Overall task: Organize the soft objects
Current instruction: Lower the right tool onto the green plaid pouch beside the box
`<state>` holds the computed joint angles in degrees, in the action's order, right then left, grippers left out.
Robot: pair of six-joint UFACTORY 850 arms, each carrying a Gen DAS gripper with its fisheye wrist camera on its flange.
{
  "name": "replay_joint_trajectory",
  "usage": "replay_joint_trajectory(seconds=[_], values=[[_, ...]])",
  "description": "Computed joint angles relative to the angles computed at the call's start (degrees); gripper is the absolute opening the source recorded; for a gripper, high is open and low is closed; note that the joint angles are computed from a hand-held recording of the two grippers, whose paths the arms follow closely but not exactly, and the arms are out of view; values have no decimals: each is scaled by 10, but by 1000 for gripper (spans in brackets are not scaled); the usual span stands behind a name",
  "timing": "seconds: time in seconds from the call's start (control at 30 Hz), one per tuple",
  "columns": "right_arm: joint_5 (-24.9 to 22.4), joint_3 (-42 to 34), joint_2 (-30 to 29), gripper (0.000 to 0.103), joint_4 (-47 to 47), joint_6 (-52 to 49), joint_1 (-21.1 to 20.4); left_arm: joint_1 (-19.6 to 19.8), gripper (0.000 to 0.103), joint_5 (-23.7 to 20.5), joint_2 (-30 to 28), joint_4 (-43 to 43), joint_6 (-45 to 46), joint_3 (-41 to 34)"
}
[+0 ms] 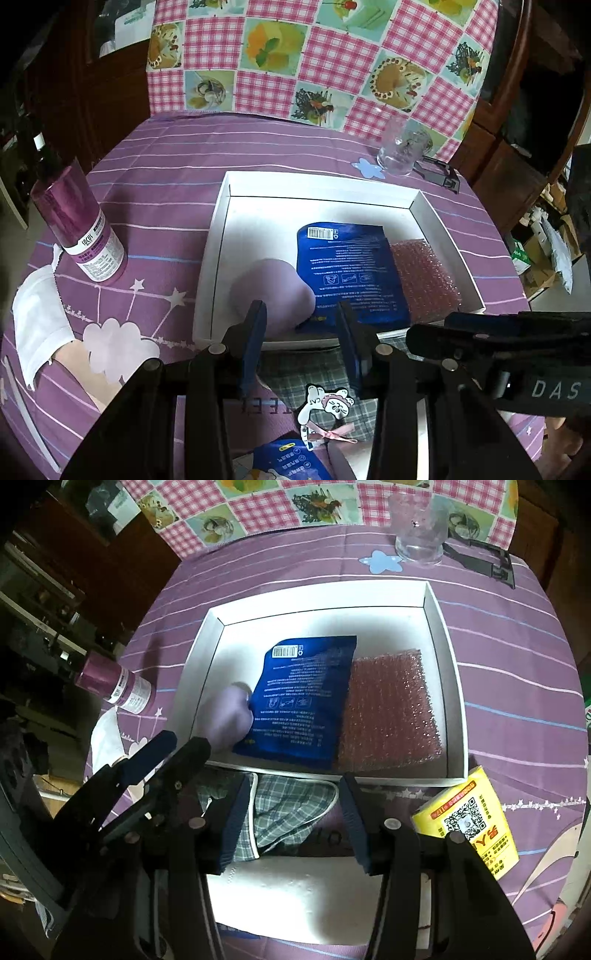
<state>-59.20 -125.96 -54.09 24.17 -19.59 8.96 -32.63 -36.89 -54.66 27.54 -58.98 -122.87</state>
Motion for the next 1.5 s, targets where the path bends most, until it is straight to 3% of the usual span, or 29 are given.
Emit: replay_joint_trajectory(seconds=[0.13,0.73,0.93,1.13,1.23,1.33,1.5], values=[[-7,-3,-2,52,3,3,-1,1,37,6,3,-16,9,3],[-48,-46,-41,52,-9,36,-5,4,37,-61,-32,-88,78,-50],[-73,-75,-63,52,14,47,-12,6,37,-61,-23,-107,87,-41],[-56,-55,-52,52,56,60,-20,9,37,-67,-26,-125,96,-46],[-54,-47,-49,52,33,76,-16,10,37,-64,-23,-128,97,-42],[-25,-11,-30,52,19,77,-16,10,37,-72,-25,-132,102,-48],[30,67,5,52,95,18,-30,11,37,-89,-37,-159,128,-66]])
